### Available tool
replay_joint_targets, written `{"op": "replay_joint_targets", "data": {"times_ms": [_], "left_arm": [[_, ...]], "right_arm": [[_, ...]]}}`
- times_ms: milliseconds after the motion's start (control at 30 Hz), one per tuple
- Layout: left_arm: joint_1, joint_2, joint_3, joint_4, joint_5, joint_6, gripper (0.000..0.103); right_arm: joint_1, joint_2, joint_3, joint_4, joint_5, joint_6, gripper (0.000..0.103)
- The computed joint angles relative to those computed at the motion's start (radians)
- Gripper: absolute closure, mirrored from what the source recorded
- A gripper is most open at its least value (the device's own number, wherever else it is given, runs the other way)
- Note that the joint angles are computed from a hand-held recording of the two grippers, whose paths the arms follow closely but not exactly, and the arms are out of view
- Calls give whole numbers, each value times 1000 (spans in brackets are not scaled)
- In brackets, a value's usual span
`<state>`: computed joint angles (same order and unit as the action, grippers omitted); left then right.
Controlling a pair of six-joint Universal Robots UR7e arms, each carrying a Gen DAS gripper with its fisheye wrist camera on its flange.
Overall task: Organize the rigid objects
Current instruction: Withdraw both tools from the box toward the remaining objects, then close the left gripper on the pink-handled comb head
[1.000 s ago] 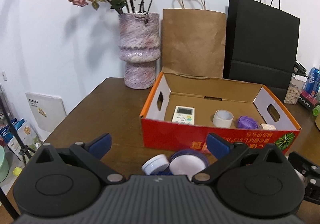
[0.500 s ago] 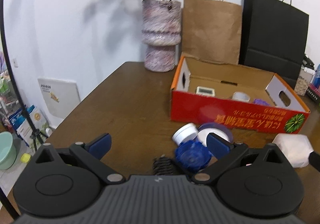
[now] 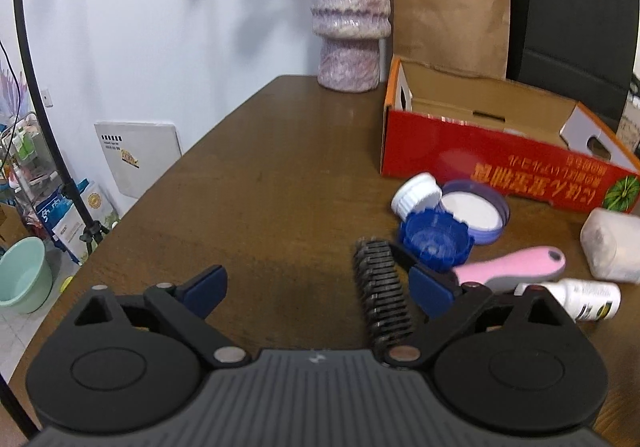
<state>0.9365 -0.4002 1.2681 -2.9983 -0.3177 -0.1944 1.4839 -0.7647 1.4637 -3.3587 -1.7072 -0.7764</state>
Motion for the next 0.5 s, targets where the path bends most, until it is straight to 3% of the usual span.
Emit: {"op": "replay_joint_targets", "data": {"times_ms": [133,500], "left_arm": [[1,5,-1,10,-7,6,8],[5,37,-42,75,4,-12,33]], "right_arm": [[-1,-2,7,-7,-2,6,0],[-5,1,-1,11,-7,18,0]]}}
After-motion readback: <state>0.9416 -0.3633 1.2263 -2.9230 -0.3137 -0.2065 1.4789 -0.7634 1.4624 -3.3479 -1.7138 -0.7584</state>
